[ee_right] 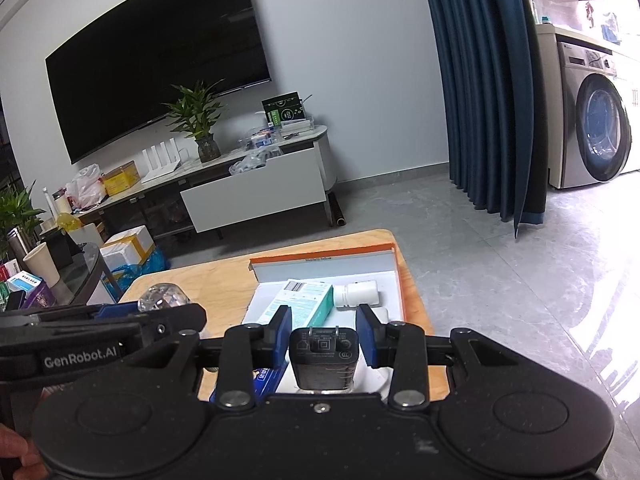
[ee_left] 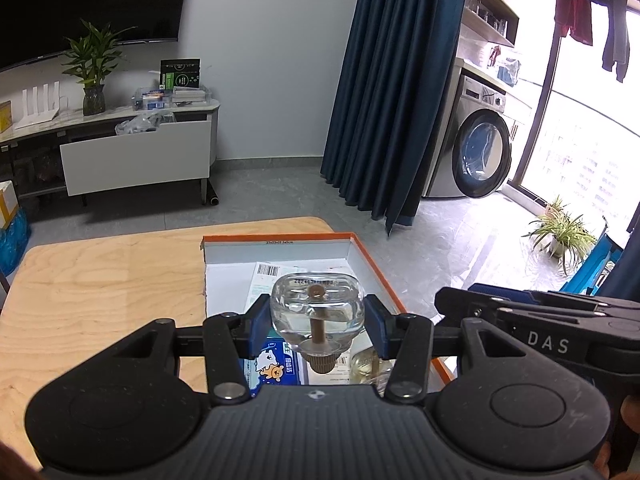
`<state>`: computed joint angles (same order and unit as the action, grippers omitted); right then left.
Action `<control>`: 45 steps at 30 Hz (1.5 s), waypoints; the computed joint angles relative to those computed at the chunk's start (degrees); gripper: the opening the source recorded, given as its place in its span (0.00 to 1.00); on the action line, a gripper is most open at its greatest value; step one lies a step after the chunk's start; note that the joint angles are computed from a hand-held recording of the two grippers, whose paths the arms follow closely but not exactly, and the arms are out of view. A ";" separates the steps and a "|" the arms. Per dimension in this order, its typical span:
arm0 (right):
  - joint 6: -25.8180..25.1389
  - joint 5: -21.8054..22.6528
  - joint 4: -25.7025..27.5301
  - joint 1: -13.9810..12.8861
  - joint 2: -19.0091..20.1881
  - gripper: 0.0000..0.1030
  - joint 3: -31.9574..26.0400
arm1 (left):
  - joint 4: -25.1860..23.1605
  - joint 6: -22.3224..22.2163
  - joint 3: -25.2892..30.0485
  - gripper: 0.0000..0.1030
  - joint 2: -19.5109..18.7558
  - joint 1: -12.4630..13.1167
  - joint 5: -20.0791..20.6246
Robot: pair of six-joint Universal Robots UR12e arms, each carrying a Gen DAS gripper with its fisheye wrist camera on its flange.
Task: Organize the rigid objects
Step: 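Carry the glass bottle and black adapter over the white box, then lower the glass bottle into the box and open the left tool while the right tool releases the adapter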
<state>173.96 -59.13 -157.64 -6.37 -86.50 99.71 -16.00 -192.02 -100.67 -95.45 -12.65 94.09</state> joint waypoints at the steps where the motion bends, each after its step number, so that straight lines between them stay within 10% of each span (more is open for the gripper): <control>1: -0.10 -0.02 -0.04 0.09 0.09 0.42 -0.11 | -0.02 -0.03 -0.02 0.48 -0.02 0.02 -0.01; 45: -2.44 -1.22 4.32 2.15 4.12 0.42 -4.80 | -2.13 -0.30 0.46 0.48 -0.84 0.49 -1.06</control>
<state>171.53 -60.35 -153.32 -4.22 -82.38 94.91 -18.13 -192.32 -100.22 -96.29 -12.16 93.03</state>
